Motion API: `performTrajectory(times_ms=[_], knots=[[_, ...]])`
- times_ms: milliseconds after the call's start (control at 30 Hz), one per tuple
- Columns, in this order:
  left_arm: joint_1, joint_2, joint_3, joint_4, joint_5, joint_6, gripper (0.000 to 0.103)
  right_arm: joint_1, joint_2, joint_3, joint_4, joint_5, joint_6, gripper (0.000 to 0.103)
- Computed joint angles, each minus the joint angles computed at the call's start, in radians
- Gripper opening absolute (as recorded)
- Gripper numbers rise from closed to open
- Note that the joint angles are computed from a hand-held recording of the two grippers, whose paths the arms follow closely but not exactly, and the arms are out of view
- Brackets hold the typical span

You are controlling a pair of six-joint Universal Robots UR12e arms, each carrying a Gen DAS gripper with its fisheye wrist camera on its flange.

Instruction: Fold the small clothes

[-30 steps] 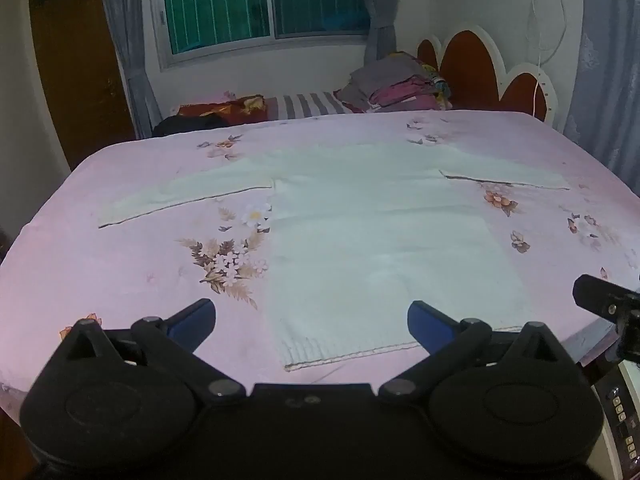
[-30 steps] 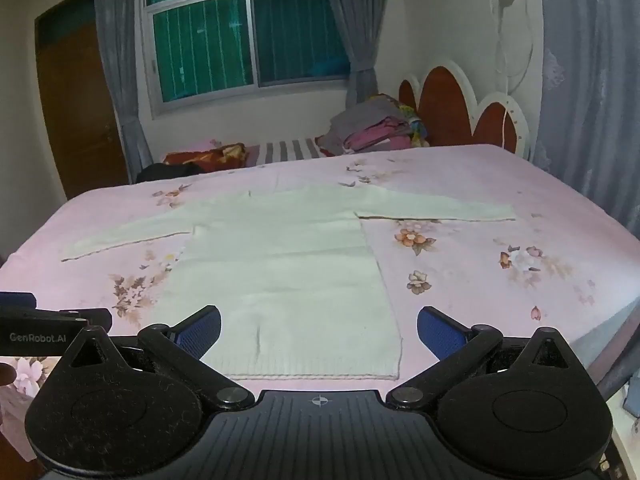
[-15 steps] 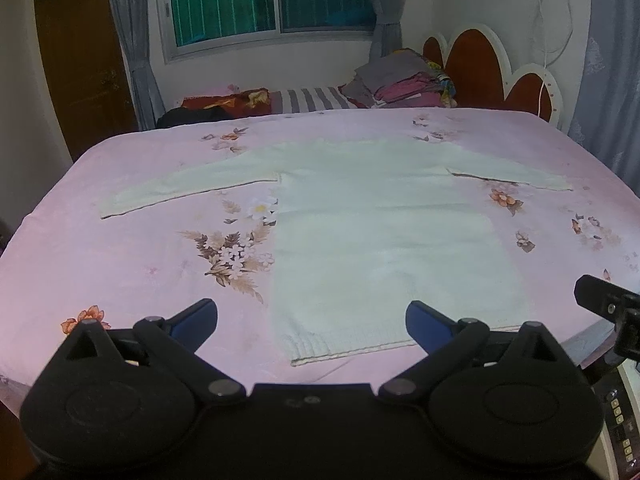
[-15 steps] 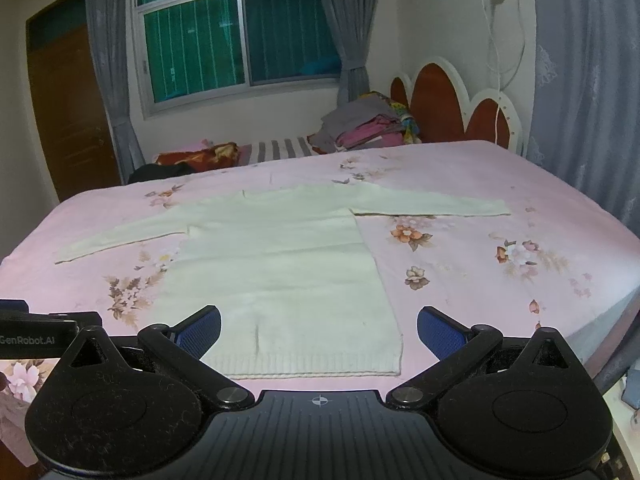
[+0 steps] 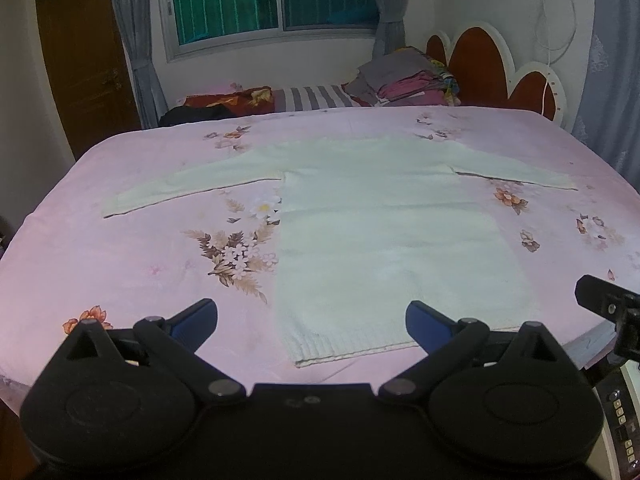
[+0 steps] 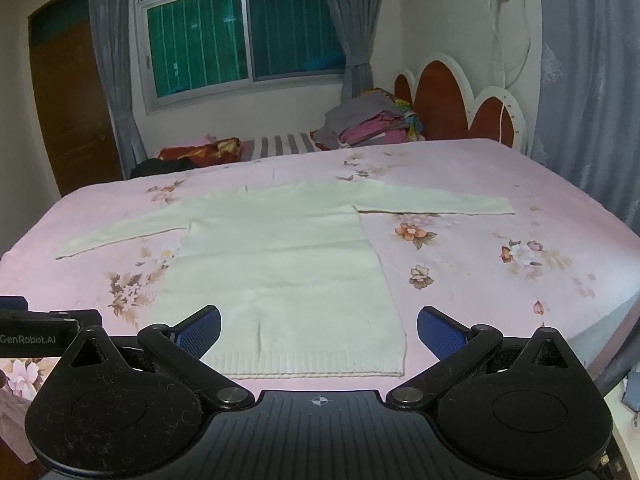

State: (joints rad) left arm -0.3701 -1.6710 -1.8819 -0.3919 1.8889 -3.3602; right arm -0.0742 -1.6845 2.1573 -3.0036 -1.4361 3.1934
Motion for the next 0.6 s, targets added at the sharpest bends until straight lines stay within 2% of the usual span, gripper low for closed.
performTrajectory(times_ms=[600], knots=[[0.002, -0.003, 0.002, -0.005, 0.006, 0.004, 0.1, 0.004, 0.008, -0.01, 0.009, -0.011, 0.005, 0.103]])
